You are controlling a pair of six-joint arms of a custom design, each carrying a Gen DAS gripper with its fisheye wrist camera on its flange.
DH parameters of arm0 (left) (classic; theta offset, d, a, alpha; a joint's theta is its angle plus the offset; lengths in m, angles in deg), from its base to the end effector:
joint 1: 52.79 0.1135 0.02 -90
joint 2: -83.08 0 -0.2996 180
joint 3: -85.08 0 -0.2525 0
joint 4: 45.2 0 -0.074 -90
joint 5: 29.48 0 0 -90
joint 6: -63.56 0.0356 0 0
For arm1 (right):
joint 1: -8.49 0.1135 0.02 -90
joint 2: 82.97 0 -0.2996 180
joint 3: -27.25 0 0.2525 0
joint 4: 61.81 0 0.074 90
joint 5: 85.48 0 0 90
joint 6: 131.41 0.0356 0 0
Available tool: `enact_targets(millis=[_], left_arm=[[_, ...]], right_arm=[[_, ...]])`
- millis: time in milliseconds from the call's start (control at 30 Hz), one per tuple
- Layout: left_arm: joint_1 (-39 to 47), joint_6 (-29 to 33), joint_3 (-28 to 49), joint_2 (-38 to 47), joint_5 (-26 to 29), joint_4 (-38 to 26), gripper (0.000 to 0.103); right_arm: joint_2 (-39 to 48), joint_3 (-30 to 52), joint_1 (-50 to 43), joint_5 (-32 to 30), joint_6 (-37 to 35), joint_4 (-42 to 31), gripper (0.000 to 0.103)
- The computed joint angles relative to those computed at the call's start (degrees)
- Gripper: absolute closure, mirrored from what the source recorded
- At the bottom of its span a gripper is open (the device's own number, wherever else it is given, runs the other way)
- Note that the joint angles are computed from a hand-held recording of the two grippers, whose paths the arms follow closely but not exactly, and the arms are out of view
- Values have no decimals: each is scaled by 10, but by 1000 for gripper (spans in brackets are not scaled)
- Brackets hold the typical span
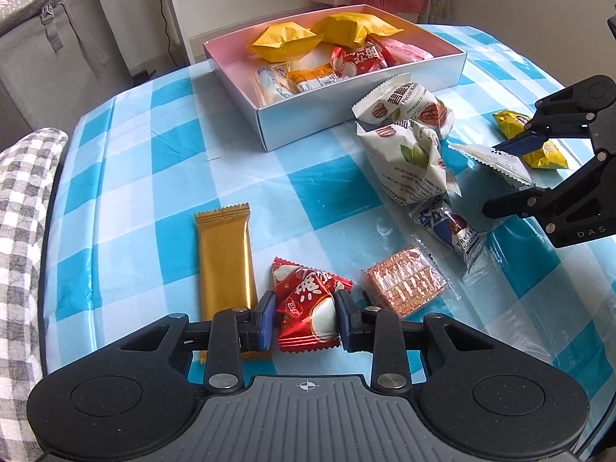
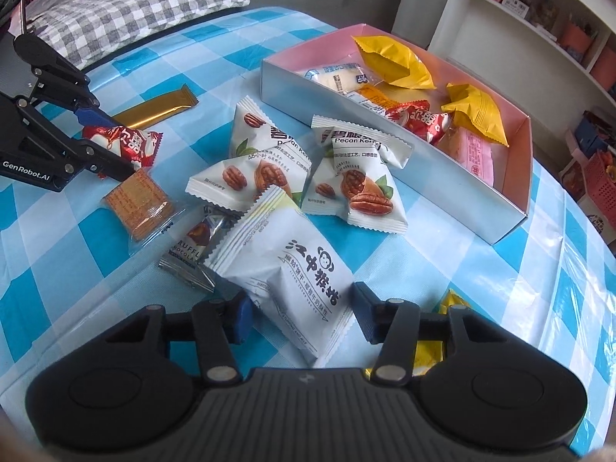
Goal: Organize snacks
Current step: 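Grasp the white biscuit packet with the right tool, then carry the red candy and white biscuit packet into the pink box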
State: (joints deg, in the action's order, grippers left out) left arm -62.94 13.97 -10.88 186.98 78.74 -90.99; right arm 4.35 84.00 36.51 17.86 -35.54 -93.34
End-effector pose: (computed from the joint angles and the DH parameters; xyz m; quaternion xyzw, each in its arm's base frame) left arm 0.3661 -0.0768 0.2203 0.4424 0.8585 -0.0951 0.2414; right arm 0.2459 0.1216 0.1883 -0.1577 0.9514 -0.0380 0.2619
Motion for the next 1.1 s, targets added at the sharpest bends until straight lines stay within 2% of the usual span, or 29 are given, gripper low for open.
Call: enact_targets(millis=[167,433,1100], left_arm=[[-1,-4,-6,-5,0,12,74],[1,-23,-16,-17,7,38,74],[-5,-71,-11,-37,29,73,74]], right_arm=[[2,4,13,18,-8,-1,72],[-8,2,15,35,-12,3,88],[-48,7,21,52,-5,-3,91]])
